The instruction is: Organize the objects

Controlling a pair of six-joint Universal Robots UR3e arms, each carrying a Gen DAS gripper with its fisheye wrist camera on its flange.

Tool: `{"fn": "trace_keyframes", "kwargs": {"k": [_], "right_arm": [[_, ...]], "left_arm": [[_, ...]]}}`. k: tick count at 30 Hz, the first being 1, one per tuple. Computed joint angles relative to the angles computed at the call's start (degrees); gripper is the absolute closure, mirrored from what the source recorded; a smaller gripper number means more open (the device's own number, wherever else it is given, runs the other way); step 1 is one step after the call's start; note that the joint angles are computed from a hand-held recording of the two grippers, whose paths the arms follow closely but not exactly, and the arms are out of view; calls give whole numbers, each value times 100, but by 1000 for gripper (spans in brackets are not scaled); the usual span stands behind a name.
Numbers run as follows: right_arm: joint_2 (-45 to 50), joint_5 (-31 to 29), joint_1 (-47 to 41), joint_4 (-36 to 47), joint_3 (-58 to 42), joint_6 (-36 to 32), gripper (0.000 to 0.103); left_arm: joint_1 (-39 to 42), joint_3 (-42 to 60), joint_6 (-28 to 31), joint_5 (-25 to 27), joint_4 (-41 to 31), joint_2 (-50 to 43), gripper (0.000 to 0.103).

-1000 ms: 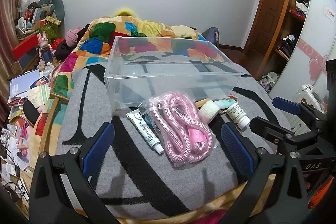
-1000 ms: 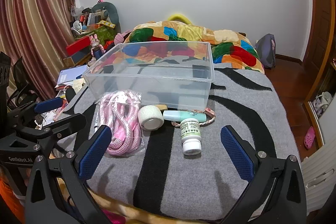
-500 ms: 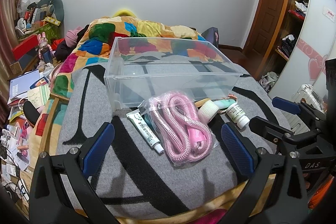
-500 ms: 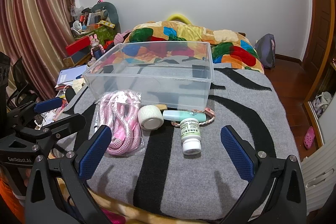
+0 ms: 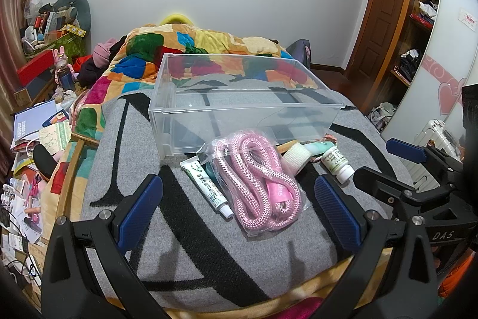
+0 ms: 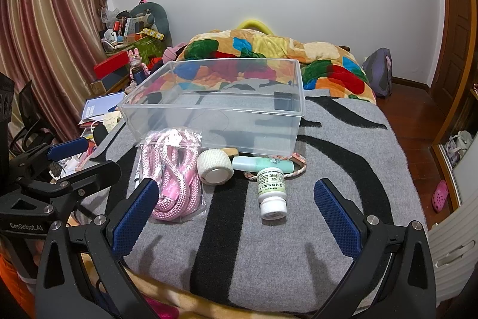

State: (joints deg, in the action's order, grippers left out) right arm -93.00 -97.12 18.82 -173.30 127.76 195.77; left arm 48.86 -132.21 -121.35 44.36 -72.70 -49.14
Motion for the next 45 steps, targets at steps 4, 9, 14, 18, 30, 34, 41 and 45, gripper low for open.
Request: {"fn": "trace_keyframes", "kwargs": {"k": [4, 9, 14, 18, 30, 34, 41, 45], "right_arm": [[4, -7, 11, 14, -10, 10, 0], [17, -26, 28, 2, -16, 12, 0], [18, -27, 33, 10, -22, 18, 0], [6, -24, 40, 31, -23, 28, 0], [4, -37, 55, 44, -33, 32, 0], [6, -40, 56, 40, -34, 31, 0], [7, -34, 60, 60, -44, 49, 0], [16, -39, 72, 60, -48, 53, 0]], "left_arm": [[-1, 0, 1, 0, -2, 0, 0], [-3, -3, 1, 1, 2, 1, 0], [-9, -11, -8, 3, 18, -2, 0], [9, -8, 19, -5, -17, 10, 0], [19, -20, 27, -13, -21, 22, 0], [16, -28, 18, -17, -4, 21, 0], [-32, 5, -83, -2, 62, -9, 0], [-35, 58, -81, -10, 14, -17, 0]]}}
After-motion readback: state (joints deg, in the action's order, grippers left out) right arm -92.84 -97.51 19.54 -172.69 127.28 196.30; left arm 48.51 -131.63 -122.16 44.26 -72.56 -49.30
